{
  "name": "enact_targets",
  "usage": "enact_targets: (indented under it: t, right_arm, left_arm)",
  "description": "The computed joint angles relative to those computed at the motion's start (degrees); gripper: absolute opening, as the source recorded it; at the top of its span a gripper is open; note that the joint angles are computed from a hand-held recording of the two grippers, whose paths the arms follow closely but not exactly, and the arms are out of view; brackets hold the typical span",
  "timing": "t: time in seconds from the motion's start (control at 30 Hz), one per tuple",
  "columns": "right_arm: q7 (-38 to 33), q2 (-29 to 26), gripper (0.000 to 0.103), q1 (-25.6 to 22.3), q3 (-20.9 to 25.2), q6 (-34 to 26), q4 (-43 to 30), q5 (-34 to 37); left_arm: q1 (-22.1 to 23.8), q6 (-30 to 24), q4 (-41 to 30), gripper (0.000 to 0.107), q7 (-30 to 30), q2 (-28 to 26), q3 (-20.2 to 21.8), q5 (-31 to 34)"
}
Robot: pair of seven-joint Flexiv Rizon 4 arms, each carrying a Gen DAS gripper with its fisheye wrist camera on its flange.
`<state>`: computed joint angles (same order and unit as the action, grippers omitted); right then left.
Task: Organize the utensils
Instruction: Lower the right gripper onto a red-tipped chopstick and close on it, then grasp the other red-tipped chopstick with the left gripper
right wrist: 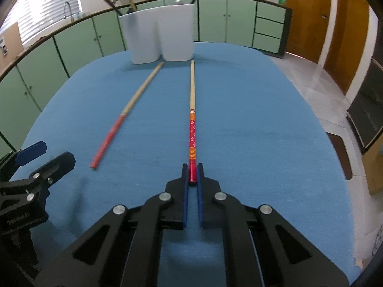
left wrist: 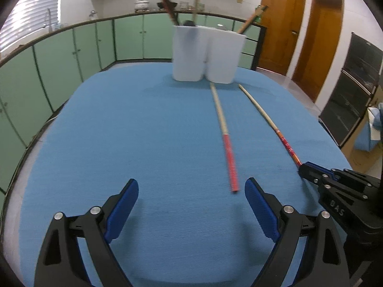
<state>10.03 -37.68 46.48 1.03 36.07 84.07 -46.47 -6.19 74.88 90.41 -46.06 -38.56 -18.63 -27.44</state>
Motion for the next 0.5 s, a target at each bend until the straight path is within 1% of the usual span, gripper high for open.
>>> enact_targets:
  t: [0.07,0.1,0.2,0.27,0.3,0.33,0.47,0.5]
  right_arm:
    - [0.2,0.61,0.005,-0.39,0.01,0.77,1.14,-0.24]
    - [-0.08,0.63,0.005,-0.48,0.02,0.69,1.13,-0.33]
    - [-0.54,1.12,0.005,-1.04,0.18,1.95,2.21,-0.72]
    - [0.09,1.49,0.005,-1.36,0.15,3.11,3.07,-1.01]
    - [0.35,1.57,0.005,-1.48,0.13,3.6,3.34,-1.13]
    - [0.43,1.55,0.005,-1.52,0.11,3.8,3.4,-1.22]
    - [0.55,1.42,0.006,-1.57,0.07,4.46,3.35,-1.43]
    - [0.74,1.46,0.006,-1.62,0.01,4.82,3.51,-1.55]
  left_arm:
    - [-1.4,-0.4,-0.74,0.088,-0.73,-0.46,1.04,1.07]
    - [-2.6,-1.46,-1.71,0.087,-1.86,-0.8,2.53,2.11]
    - [-3.93,-4.86,-4.33,0.083,-3.86,-1.82,4.27,3.59]
    - [-4.27,-6.59,-5.2,0.075,-4.48,-2.16,4.52,4.11]
    - [-4.84,-6.89,-5.8,0.074,-5.19,-2.42,5.22,4.71]
    - [-5.23,-6.89,-6.11,0.073,-5.72,-2.53,5.68,5.22]
    - [-6.07,-6.73,-6.81,0.06,-7.13,-2.79,6.54,6.74]
    - [-6.22,-6.67,-6.95,0.058,-7.41,-2.84,6.71,7.14]
